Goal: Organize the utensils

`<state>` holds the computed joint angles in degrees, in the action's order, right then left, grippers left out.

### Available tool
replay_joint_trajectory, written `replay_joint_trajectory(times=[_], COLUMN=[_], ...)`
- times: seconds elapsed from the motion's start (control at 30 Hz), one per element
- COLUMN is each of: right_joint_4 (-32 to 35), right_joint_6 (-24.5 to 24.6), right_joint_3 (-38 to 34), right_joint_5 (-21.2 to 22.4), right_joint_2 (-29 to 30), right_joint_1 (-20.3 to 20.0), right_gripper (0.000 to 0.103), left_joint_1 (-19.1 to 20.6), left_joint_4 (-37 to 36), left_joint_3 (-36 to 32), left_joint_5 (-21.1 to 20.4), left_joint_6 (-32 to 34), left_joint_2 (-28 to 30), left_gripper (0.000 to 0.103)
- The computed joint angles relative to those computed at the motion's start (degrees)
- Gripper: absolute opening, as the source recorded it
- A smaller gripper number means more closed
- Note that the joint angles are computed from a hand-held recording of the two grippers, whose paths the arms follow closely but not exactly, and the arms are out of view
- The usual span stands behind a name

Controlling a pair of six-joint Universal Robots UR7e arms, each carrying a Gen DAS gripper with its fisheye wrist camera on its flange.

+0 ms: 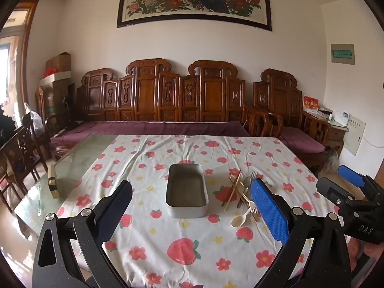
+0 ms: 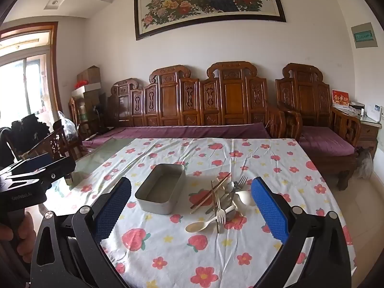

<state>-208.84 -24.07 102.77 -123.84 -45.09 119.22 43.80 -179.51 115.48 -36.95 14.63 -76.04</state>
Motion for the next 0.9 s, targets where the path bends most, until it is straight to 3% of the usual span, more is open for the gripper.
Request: replay_joint_trajectory(times=[0.9], right_joint_4=[0.2], right_joint_6=[0.1], right_joint_3=[0.1], right_joint_5=[0.0], right_joint_2=[-0.3], right_joint_1=[-0.1], right_gripper=[0.100], left_joint_1=[-0.1], left_joint_4=[-0.7], left_joint_3=[0.2], left_joint_5=[0.3], left_joint_6=[0.0], left_joint_2=[0.2], left_gripper=[0.096])
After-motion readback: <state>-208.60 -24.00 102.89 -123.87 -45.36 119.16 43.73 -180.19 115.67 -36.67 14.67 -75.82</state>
